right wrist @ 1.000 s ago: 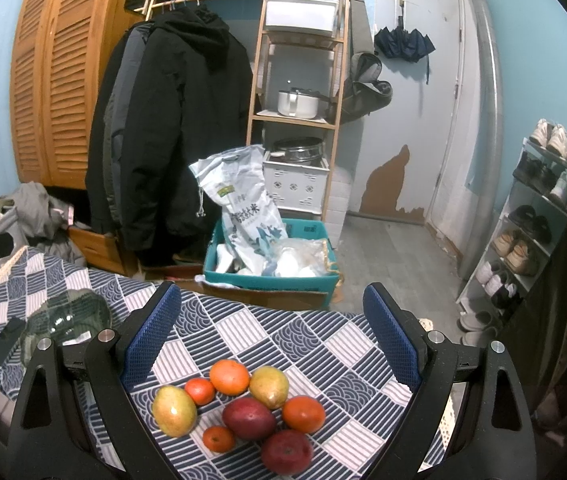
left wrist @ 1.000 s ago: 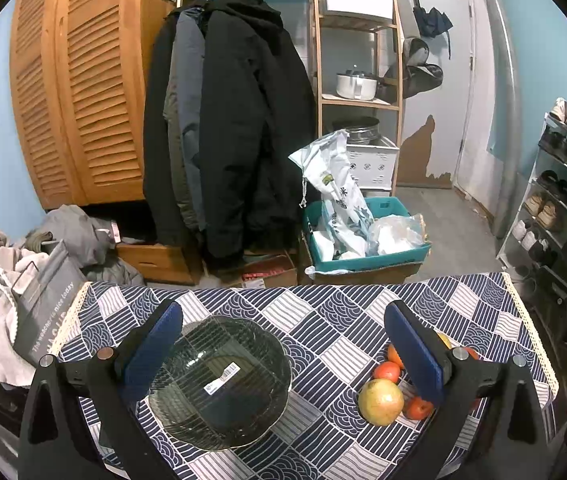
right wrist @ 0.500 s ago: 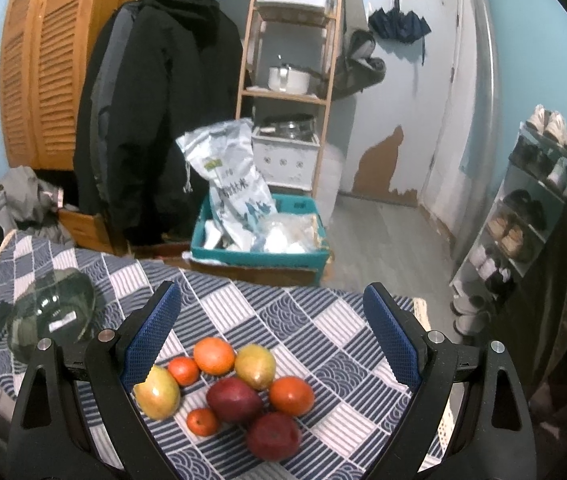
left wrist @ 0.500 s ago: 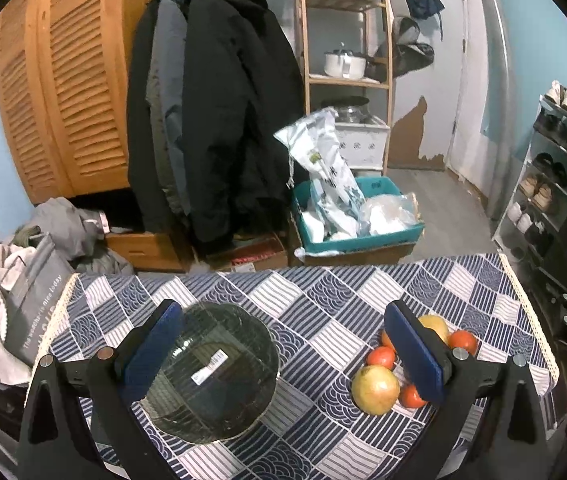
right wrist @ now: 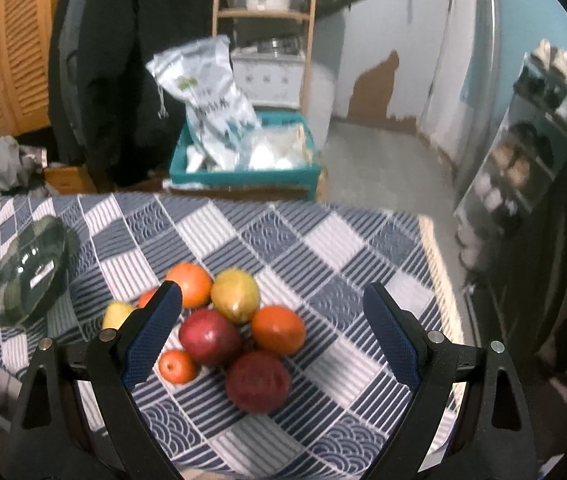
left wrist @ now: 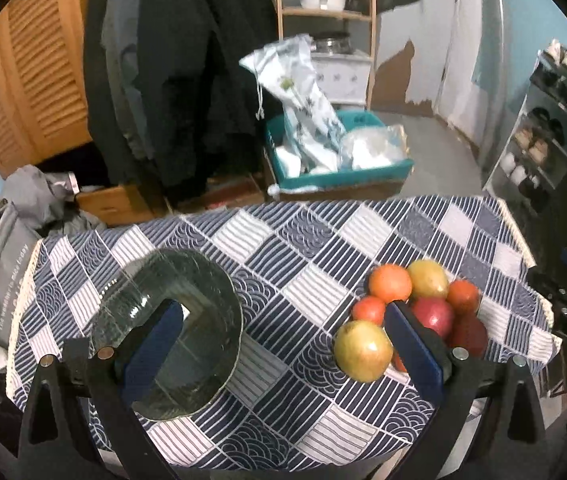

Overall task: Organize fruits
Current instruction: 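Move left gripper to the green pear while right gripper approaches the large red apple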

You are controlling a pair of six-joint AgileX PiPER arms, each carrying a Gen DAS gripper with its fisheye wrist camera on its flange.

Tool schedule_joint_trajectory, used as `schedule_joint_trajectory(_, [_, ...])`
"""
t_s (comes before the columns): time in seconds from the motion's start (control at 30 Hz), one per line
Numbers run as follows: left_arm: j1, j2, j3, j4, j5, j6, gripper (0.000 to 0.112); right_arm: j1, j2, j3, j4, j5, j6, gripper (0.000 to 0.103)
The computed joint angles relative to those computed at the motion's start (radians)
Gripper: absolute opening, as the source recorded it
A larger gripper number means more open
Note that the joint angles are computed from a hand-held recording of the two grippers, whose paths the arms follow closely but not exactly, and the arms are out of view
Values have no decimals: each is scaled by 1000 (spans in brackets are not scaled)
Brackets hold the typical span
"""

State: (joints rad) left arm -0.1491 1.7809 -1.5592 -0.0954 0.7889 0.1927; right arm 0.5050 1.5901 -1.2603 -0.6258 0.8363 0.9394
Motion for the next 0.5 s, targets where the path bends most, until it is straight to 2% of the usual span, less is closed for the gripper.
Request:
schedule_joint_trajectory(0.1, [-23, 19, 26, 36, -20, -20, 101, -23, 12, 22, 46, -17, -21, 91])
schedule_joint_trajectory(0.5, [-73, 143, 0, 44, 33, -42, 100, -86, 119, 68, 232, -55, -155, 91])
